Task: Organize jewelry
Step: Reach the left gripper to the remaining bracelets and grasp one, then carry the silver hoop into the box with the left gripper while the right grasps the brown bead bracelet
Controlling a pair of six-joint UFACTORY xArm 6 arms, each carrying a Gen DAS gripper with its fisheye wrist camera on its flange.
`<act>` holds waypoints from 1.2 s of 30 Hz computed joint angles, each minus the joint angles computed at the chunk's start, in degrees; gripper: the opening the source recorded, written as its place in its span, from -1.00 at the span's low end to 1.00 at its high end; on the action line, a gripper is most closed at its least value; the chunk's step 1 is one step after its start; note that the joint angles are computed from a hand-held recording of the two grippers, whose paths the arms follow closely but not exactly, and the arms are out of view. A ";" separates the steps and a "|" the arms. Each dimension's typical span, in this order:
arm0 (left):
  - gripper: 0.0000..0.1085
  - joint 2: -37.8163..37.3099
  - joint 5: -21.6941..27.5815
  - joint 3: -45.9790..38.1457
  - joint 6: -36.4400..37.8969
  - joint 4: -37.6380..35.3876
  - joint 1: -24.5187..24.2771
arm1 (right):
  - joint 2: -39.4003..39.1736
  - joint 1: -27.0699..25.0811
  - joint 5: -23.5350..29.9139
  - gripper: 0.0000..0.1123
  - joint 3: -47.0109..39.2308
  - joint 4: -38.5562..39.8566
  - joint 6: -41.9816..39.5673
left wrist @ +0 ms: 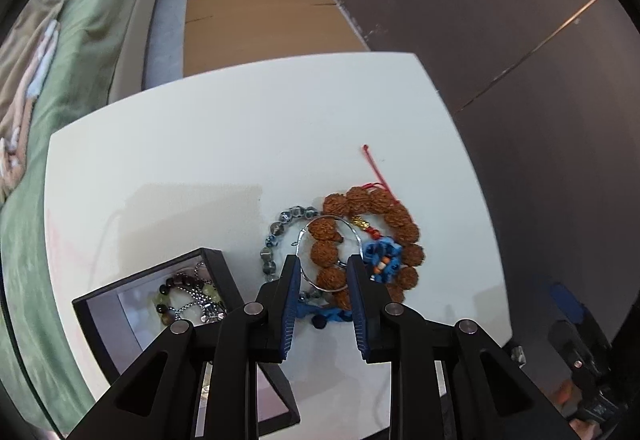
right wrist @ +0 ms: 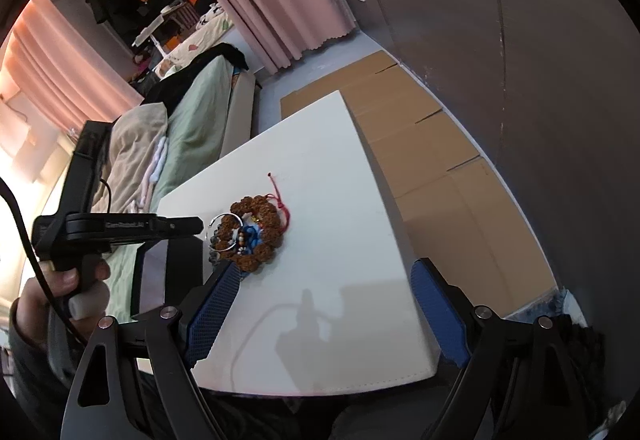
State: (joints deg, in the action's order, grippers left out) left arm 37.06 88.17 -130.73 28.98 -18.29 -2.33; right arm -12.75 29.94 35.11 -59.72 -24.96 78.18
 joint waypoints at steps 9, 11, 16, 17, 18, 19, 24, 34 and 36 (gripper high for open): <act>-0.54 -1.26 -3.24 5.01 -1.15 1.98 -0.79 | -0.81 -0.12 -0.83 0.57 1.47 0.59 0.21; -0.54 -1.36 -3.98 5.73 -1.34 1.37 -0.62 | -0.91 0.00 -0.72 0.57 1.57 0.53 0.13; -0.97 -2.98 -5.92 7.87 0.11 -1.64 0.49 | -0.87 0.03 -1.04 0.57 1.60 0.52 -0.02; -0.97 -3.49 -6.21 8.42 1.05 -2.46 0.56 | -0.74 0.01 -1.25 0.57 1.53 0.62 -0.13; -0.97 -3.67 -5.91 8.42 2.13 -3.48 0.70 | -0.55 -0.02 -1.56 0.57 1.44 0.81 -0.36; -0.97 -3.99 -6.06 8.71 2.78 -3.90 0.69 | -0.42 -0.04 -1.85 0.53 1.41 0.95 -0.55; -0.98 -5.66 -6.30 9.69 5.35 -7.26 1.04 | 1.19 -0.13 -3.41 0.41 0.32 3.01 -2.58; -0.98 -7.45 -5.07 7.44 7.58 -12.88 4.19 | 7.73 -0.79 -9.08 0.06 -3.69 12.55 -10.83; -0.98 -7.71 -5.07 7.31 7.77 -13.58 4.87 | 9.77 -1.10 -10.48 -0.01 -5.05 15.68 -13.39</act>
State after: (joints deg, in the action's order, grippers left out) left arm 29.35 83.09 -123.42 36.75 -31.87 2.55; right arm -2.98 28.84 24.63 -64.77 -9.28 64.79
